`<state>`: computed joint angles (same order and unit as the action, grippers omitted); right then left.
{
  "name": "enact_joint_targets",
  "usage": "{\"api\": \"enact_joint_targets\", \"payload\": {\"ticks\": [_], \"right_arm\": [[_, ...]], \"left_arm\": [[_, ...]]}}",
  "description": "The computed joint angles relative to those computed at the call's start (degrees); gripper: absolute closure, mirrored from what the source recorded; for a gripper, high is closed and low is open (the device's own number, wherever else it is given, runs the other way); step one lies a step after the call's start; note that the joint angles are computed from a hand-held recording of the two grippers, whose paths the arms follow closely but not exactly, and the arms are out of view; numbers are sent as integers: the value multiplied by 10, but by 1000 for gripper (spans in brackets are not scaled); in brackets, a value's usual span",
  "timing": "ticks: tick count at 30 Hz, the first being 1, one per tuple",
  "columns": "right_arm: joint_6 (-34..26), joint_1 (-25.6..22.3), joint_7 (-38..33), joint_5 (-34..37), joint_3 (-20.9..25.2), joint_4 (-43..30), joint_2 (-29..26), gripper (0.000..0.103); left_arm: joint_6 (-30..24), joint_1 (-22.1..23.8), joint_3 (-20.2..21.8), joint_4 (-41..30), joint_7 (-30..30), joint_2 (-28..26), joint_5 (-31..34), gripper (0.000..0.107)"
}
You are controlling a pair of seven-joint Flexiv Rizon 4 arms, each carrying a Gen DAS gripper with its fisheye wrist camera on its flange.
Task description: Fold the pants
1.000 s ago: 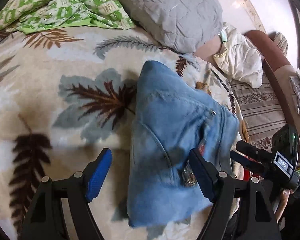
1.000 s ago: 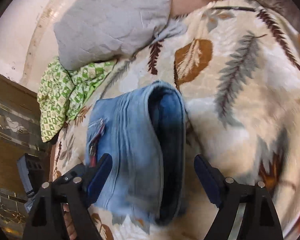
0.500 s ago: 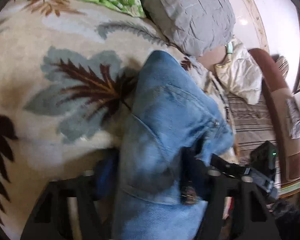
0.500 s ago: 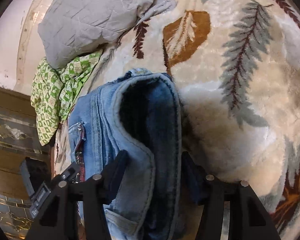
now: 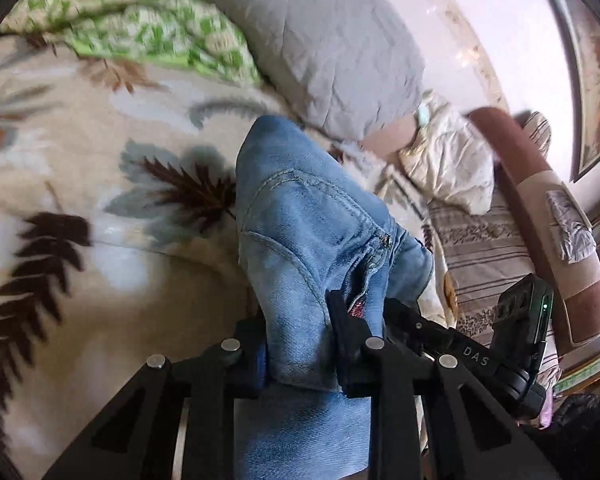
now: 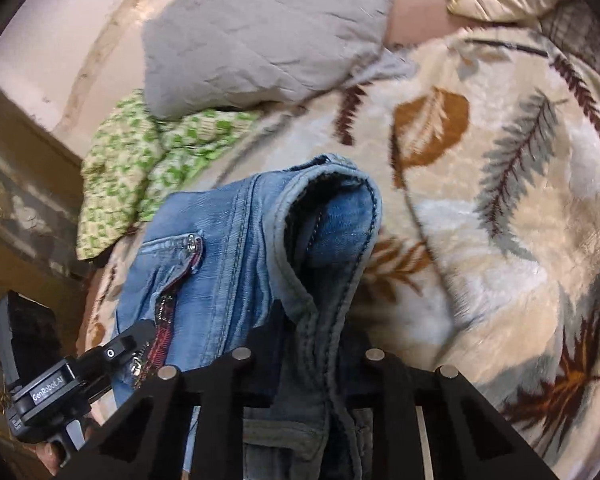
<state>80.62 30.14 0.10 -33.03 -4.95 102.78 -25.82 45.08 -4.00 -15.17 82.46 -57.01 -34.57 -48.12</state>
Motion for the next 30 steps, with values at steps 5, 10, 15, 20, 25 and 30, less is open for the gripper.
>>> {"api": "enact_joint_targets", "payload": {"ticks": [5, 10, 15, 20, 25, 30], "right_arm": [[49, 44, 46, -69, -52, 12, 12, 80], [30, 33, 14, -53, -15, -11, -2, 80], [39, 38, 6, -49, -20, -13, -10, 80], [79, 57, 13, -50, -64, -13, -11, 80], [72, 35, -25, -11, -44, -46, -38, 80], [10, -13, -81, 78, 36, -82, -86, 78]], "left_arm": [[19, 25, -7, 65, 52, 46, -74, 80], [27, 22, 13, 94, 59, 58, -89, 80], [37, 21, 14, 100, 73, 62, -99, 80], [46, 21, 8, 93, 102, 60, -126, 80], [46, 15, 9, 48, 80, 22, -99, 79], [63, -11, 41, 17, -21, -29, 14, 65]]}}
